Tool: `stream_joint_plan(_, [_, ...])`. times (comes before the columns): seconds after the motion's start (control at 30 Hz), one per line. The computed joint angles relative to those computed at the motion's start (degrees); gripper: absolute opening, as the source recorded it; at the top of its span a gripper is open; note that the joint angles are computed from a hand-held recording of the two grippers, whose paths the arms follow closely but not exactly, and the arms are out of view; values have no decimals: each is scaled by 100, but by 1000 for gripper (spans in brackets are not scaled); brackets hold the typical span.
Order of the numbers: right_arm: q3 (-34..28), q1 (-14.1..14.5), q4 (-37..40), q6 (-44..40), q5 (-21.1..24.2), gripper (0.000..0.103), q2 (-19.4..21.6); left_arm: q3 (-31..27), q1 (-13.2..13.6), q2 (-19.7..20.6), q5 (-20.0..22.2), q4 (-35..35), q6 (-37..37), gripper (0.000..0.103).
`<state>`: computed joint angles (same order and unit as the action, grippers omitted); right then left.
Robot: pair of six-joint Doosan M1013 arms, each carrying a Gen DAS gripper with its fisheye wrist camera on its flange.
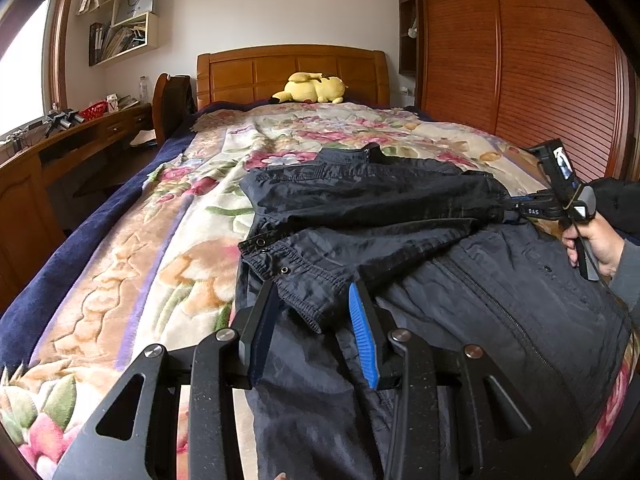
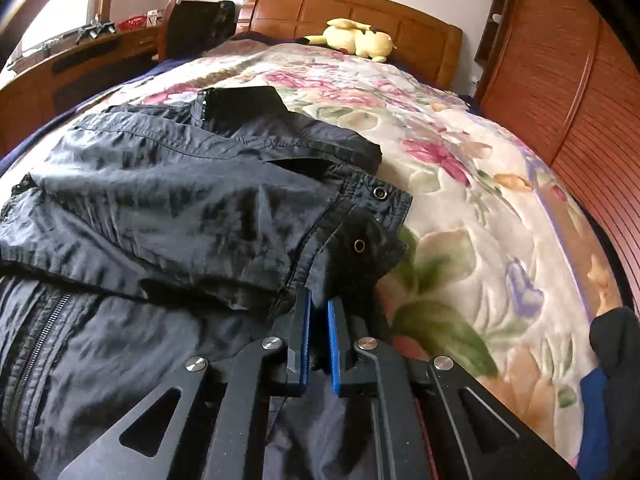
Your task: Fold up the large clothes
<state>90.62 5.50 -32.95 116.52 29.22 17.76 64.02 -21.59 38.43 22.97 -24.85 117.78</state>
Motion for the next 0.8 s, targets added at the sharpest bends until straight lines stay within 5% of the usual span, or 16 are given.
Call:
stream_joint_plan(0.1, [174, -29, 351, -122, -213, 8, -170, 41, 10, -12, -3, 147, -56, 38])
stream_joint_plan(0.3, [944, -72, 1253, -760, -928, 29, -878, 227, 55, -83, -19, 357, -195, 38])
stream_joint_plan(0.37, [1198, -64, 1512, -1051, -1078, 47, -1106, 332, 66, -125, -8, 477, -335, 38])
stream_joint_plan(0.43, [1407, -15, 1359, -975, -1104, 55, -1304, 430, 64, -172, 10, 616, -452, 38])
stream_joint_plan(0.57, [1751, 73, 1424, -1293, -969, 57, -1665, 644, 69, -295, 147, 792, -636, 38])
stream_joint_plan(0.8, [2248, 284, 531, -666, -735, 57, -2082, 1162, 8, -603, 147, 1375, -1035, 38])
